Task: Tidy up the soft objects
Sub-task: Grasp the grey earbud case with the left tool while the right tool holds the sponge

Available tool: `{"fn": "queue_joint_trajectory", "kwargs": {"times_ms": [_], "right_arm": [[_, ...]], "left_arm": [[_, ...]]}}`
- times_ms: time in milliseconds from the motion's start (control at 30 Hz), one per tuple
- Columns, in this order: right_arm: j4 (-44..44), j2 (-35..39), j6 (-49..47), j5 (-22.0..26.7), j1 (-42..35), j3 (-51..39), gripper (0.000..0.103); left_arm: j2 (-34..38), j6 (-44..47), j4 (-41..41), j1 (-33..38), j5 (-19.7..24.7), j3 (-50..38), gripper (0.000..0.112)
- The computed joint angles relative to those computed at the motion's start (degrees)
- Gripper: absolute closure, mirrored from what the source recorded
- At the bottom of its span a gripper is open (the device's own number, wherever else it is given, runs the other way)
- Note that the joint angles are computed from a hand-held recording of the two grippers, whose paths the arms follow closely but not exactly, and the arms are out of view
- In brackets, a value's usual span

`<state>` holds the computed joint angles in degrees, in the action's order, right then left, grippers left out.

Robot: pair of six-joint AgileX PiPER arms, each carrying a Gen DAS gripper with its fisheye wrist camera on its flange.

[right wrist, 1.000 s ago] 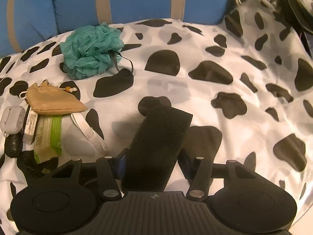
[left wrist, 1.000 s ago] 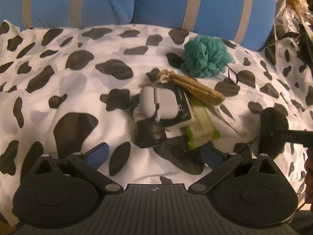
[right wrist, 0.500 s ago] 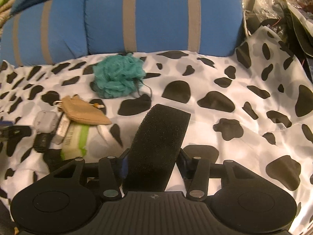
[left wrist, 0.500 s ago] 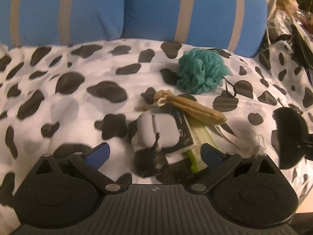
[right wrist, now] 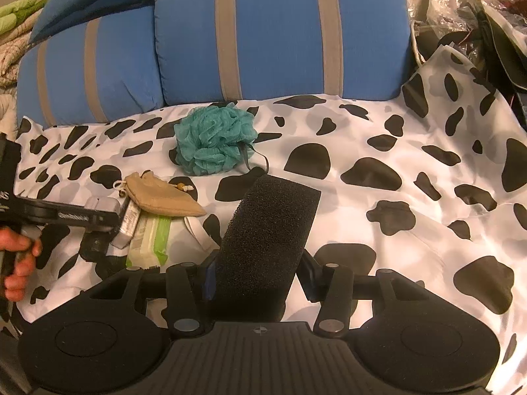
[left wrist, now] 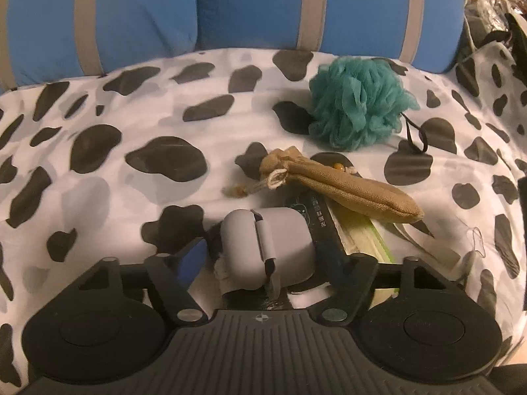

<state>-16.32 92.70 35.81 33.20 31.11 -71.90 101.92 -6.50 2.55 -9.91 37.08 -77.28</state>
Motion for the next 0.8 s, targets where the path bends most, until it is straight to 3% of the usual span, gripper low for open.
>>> {"fn": "queue_joint_trajectory", "kwargs": {"times_ms": [33, 100, 300, 567, 800], "right_arm": [[0.2, 0.0, 0.0, -0.1, -0.1, 0.0, 0.052], [0.9, -0.2, -0.7, -0.5, -0.2, 0.2, 0.052], [1.5, -0.2, -1.3, -1.0, 0.0, 0.2, 0.052], [-0.1, -0.6, -0.2, -2.1, 0.3, 0.7, 0.052], [-0.3, -1.4, 0.8, -2.9, 0.2, 1.7, 0.052]], "left_arm": [[0.1, 0.5, -0.6, 0.1, -0.5, 0.1, 0.044], [0.1, 1.3, -1.8, 0.6, -1.2, 0.4, 0.057], [-0.5, 1.1, -0.7, 0.6, -0.9, 0.9, 0.066], [-3.5, 0.6, -2.2, 1.7, -3.2, 3.1, 0.069], [-8.4, 5.6, -8.2, 2.8, -6.5, 7.0, 0.069]]}}
